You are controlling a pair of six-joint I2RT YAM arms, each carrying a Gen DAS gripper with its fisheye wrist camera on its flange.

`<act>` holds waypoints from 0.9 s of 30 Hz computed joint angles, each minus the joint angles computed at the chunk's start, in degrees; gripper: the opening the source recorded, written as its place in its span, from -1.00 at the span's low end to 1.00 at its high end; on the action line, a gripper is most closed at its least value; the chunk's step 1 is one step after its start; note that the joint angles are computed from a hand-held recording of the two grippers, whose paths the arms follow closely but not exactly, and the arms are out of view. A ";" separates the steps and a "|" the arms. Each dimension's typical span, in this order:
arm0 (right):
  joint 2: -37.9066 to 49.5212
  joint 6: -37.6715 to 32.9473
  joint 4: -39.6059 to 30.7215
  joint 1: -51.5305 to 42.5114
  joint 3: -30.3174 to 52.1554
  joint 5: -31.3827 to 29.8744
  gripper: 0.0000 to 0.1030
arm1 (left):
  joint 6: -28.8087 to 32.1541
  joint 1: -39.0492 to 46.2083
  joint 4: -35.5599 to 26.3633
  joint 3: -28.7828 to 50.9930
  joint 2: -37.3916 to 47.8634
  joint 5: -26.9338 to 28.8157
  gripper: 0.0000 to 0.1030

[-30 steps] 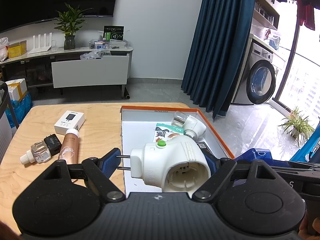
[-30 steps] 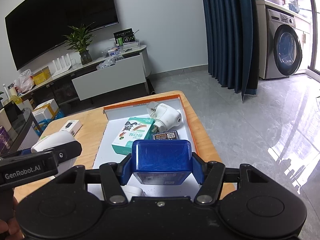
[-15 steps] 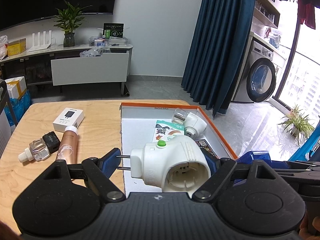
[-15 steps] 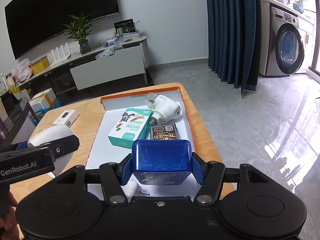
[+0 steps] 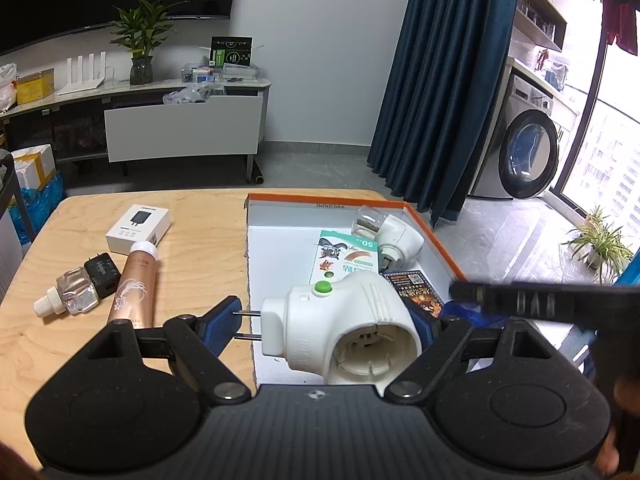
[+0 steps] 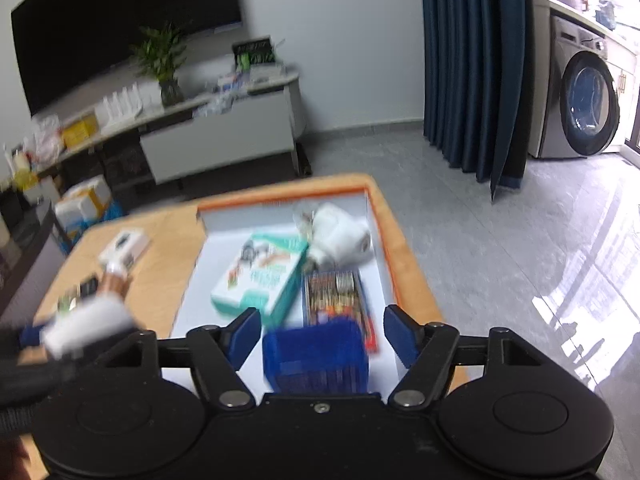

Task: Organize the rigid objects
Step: 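Release the white socket adapter into the tray while the right tool withdraws open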

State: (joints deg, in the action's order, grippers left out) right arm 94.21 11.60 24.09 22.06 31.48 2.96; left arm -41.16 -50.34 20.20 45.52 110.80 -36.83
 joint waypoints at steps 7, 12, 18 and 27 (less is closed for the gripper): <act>-3.44 1.92 4.89 -1.93 -3.42 0.04 0.64 | 1.14 1.50 0.38 2.30 2.96 2.90 0.66; -5.87 1.38 5.15 -2.38 -5.79 0.26 0.65 | 2.04 2.17 -0.99 5.75 5.64 4.74 0.66; -8.34 0.88 5.38 -1.37 -7.14 1.83 0.67 | 2.51 1.94 -2.22 6.89 5.03 3.79 0.78; -10.50 1.45 4.24 2.69 -7.87 2.98 0.71 | -1.79 2.12 -1.67 -2.49 -2.05 -0.65 0.79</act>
State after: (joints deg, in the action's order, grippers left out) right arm 83.70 13.05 28.32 24.75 23.61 5.94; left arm -42.95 -48.23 18.53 43.02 108.75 -37.48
